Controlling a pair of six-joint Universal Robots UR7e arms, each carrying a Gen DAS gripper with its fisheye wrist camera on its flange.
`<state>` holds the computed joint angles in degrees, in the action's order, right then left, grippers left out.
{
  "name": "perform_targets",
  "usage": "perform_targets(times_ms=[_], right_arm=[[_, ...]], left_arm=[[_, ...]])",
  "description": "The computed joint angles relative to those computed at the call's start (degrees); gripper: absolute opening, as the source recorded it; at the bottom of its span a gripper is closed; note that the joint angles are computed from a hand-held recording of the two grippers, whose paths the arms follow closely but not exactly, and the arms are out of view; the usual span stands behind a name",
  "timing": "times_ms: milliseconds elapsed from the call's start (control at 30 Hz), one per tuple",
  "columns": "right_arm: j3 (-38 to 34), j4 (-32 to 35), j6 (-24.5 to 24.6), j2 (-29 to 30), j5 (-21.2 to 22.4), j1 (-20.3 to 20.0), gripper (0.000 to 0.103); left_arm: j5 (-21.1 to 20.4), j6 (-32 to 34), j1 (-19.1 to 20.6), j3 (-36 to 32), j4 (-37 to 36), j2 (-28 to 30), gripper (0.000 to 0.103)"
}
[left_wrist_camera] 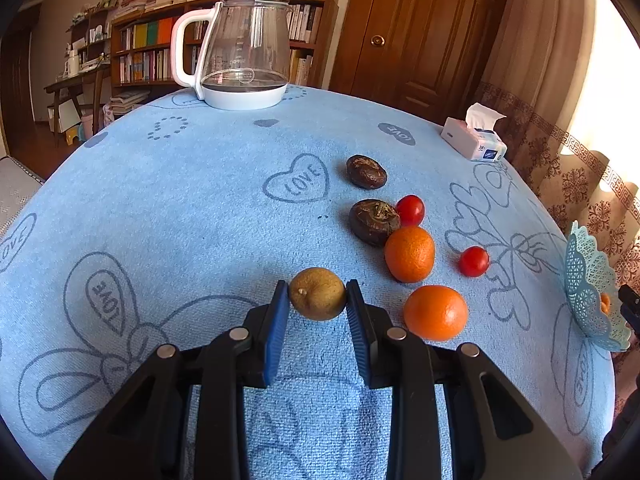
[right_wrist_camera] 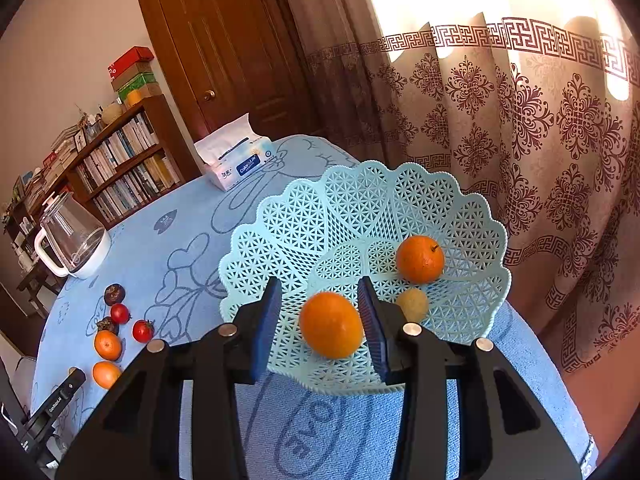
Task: Organize fruits
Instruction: 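Carry the orange into the teal basket and open the right gripper, then carry the brown fruit into the teal basket and open the left gripper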
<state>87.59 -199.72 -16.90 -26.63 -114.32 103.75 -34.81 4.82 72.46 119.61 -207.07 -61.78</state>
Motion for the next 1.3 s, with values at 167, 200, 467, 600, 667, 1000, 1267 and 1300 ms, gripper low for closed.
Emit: perform_targets(times_ms=[167,200,467,600,667,1000,1267,1300], right_arm=[[0.42,-1.35,-0.80,-0.19,0.21,-0.08,0.050],[0.58,-1.75,-0.94,-0.22,0.12,-0.16,0.050],[1.69,-4.29,-1.46,-1.00,0.04,-1.09,0.050],[1.52,-4.38,-4.03,-1.01,-0.19,-1.13,0.050],[1.57,-4.87,-5.70,-1.05,-0.10,-1.08,0.050],[1.98,-4.33,-7.95,-1.66,0.94,-1.98,0.050],[1.87,-5.06,-9.45,-1.94,0.41,-2.41,0.050],[1.96,-4.97,-9.15,-2.10,0.62,-2.55,0.050]], left_arm=[[0.16,1.71,-0.38,-0.11,-0.65,0.50,0.029],[0.37,2.26,-0.53,-0.16,-1.13,0.70,0.029],[1.93,4.94,-2.38,-0.65,-1.62,1.55,0.029],[1.05,6.29,-4.69,-1.11,-1.53,2.18,0.029],[-0.04,7.18,-5.95,-1.70,-0.89,2.87,0.029],[-9.14,6.32,-9.59,-8.40,10.96,7.41,0.029],[-14.11,7.49,-10.79,-15.20,17.10,12.45,0.029],[-14.47,7.58,-10.82,-16.01,17.89,13.01,0.029]])
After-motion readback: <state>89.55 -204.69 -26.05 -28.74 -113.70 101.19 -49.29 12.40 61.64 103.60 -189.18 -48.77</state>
